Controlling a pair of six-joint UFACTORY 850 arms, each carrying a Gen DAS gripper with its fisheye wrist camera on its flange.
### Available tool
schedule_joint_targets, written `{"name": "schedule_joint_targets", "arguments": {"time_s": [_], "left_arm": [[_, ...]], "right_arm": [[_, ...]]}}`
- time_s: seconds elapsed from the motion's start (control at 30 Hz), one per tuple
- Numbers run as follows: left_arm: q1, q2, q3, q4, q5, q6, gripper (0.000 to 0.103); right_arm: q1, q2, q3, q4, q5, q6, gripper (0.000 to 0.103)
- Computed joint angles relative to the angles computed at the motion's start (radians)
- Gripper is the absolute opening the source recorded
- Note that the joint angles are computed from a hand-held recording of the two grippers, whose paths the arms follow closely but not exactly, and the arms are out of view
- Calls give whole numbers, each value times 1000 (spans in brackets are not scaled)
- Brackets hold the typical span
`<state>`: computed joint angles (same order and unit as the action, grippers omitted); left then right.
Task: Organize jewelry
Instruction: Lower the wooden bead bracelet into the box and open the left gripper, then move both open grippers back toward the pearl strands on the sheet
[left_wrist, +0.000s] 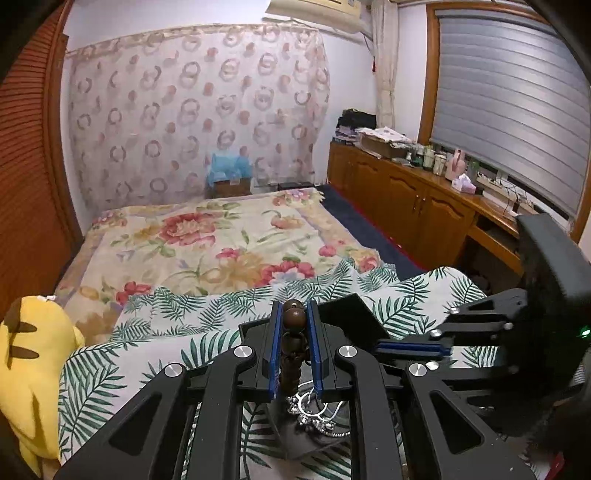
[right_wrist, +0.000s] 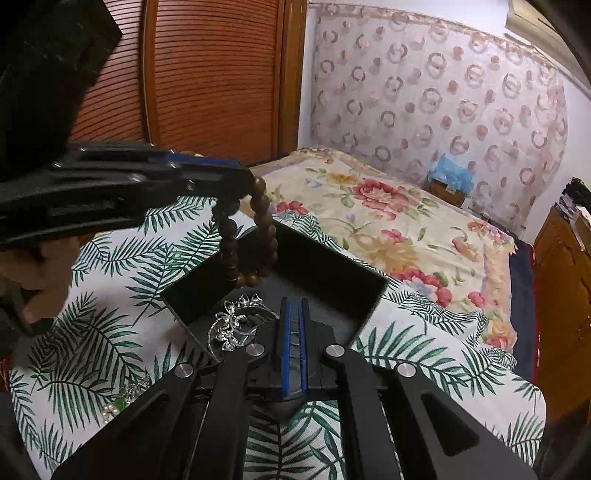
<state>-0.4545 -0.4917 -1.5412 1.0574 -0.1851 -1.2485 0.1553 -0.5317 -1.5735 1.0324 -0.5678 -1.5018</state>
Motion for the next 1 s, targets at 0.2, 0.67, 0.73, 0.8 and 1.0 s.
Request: {"name": "schedule_joint_targets", "arguments": {"time_s": [0.2,0.67,0.73,0.8,1.0], "left_arm": [[7,5,9,-47,3,33,13],[-66,178,270,337,-10,-356,41],[-76,194,302,384,-16,-414,49],[-84,209,335,402,-20,-446,51],[-94,236,409,343,-29,-413,59]], "right_arm": [[-18,36,51,29,20,-13,5],[-72,221,322,142,8,-101,5],[-76,234,351,138,5,-89,5],[-77,248,385,143,11,-92,5],[-71,281,450,122,12,-90,5]]}}
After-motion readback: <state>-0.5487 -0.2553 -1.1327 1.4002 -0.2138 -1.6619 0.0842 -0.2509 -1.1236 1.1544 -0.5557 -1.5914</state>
